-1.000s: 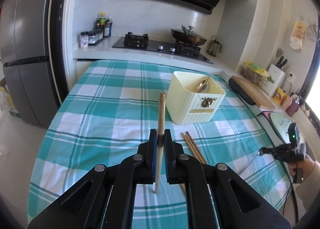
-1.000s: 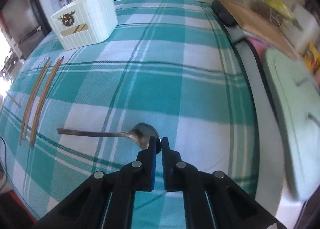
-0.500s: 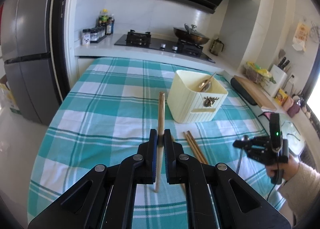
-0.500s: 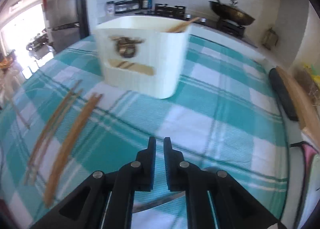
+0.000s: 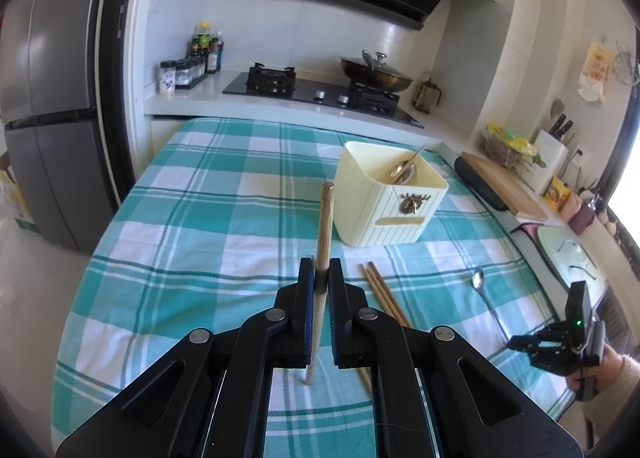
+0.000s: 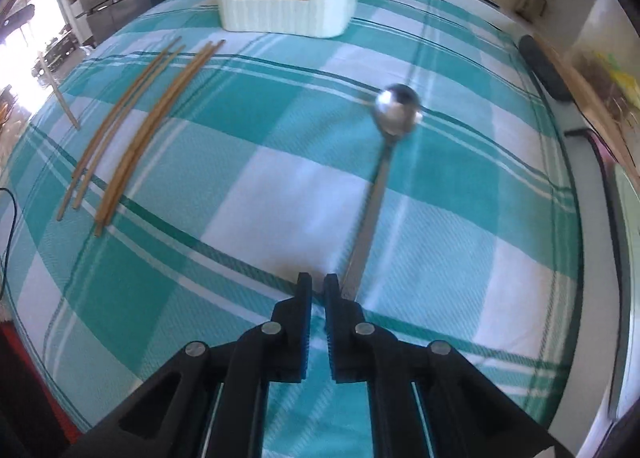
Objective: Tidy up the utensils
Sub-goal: 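Lift the steel spoon with the right tool and carry it toward the cream box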
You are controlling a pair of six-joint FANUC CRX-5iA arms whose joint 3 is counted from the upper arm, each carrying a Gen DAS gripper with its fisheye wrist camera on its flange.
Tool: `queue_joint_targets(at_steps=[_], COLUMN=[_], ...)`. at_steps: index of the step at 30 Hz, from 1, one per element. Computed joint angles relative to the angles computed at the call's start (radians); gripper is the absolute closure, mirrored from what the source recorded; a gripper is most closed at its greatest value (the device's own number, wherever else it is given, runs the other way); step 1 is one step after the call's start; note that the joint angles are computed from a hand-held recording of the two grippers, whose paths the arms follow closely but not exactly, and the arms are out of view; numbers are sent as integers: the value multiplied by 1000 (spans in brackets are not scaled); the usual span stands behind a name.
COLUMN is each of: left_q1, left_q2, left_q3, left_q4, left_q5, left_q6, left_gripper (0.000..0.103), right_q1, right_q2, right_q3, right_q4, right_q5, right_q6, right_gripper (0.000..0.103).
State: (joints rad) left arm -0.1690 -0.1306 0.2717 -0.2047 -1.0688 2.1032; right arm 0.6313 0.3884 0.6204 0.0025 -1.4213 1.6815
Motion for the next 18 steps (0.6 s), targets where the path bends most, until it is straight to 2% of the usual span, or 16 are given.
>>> queue_joint_targets(at_steps=[2, 4, 5, 6, 8, 12, 16, 17, 18], left_q1=[-1, -2, -4, -7, -9, -15, -13, -13, -15], left_q2=[2, 4, 5, 8, 12, 16, 16, 16, 16], left_q3=[3, 6, 9, 14, 21, 29, 26, 25, 25], left_q4=[-3, -3, -5, -10, -12, -23, -22, -22, -24], left_q5=[-2, -5, -8, -13, -20, -31, -25, -24, -22], left_q6=[-1, -2, -2, -1, -2, 3, 14, 15, 16], left_gripper=[98, 98, 98, 98, 98, 98, 98, 98, 98], right_q1=[-19, -30, -33, -33, -28, -23, -6, -8, -12], right_q2=[-36, -51, -59, -63, -44, 99, 191, 206, 215], right_q3=[-31, -42, -55, -71, -75, 87, 165, 181, 192], right_q4=[-20, -33, -34, -33, -5, -11, 70, 70, 61], right_q5=[58, 132, 187, 251, 336, 293, 270, 262, 256], right_q6=[-18, -62, -92, -120, -181, -250, -328, -341, -349], right_gripper=[93, 67, 35, 27, 27, 27, 28, 31, 44])
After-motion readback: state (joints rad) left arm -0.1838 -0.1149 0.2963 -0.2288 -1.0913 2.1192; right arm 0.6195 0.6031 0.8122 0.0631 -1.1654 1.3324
